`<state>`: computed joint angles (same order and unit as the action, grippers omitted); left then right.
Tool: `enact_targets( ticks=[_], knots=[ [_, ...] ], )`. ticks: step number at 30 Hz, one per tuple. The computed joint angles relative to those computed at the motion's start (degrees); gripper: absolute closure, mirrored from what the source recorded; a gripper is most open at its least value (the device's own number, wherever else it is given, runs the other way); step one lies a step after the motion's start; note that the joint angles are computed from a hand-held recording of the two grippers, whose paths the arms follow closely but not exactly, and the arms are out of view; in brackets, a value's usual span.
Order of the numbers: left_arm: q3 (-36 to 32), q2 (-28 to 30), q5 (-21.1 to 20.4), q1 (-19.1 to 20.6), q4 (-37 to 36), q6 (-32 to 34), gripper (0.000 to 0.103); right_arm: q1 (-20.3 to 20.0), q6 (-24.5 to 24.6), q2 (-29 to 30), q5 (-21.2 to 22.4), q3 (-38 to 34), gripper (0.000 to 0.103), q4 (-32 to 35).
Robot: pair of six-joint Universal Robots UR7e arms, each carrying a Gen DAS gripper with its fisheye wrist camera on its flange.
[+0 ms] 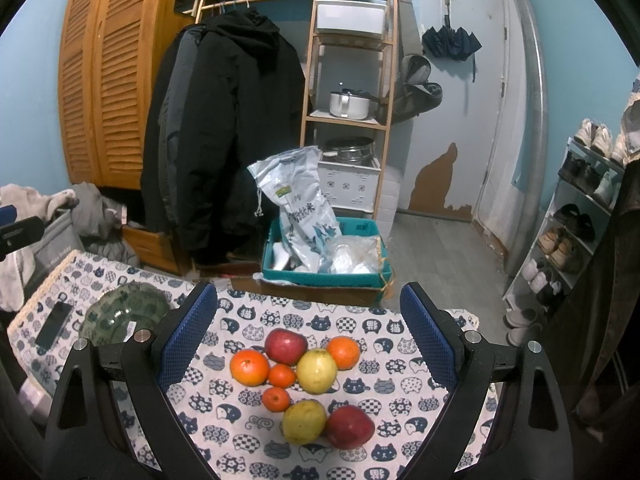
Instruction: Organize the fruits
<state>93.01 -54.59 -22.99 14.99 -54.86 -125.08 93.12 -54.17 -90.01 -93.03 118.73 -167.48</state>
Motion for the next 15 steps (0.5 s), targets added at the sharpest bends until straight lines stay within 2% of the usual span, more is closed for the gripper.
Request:
enact_targets(
  ticks=[15],
  knots=[
    [0.1, -0.3, 0.1, 0.1, -0.1, 0.1, 0.001, 0.0, -0.1, 0.1, 0.0, 0.0, 0.012, -0.1]
  ],
)
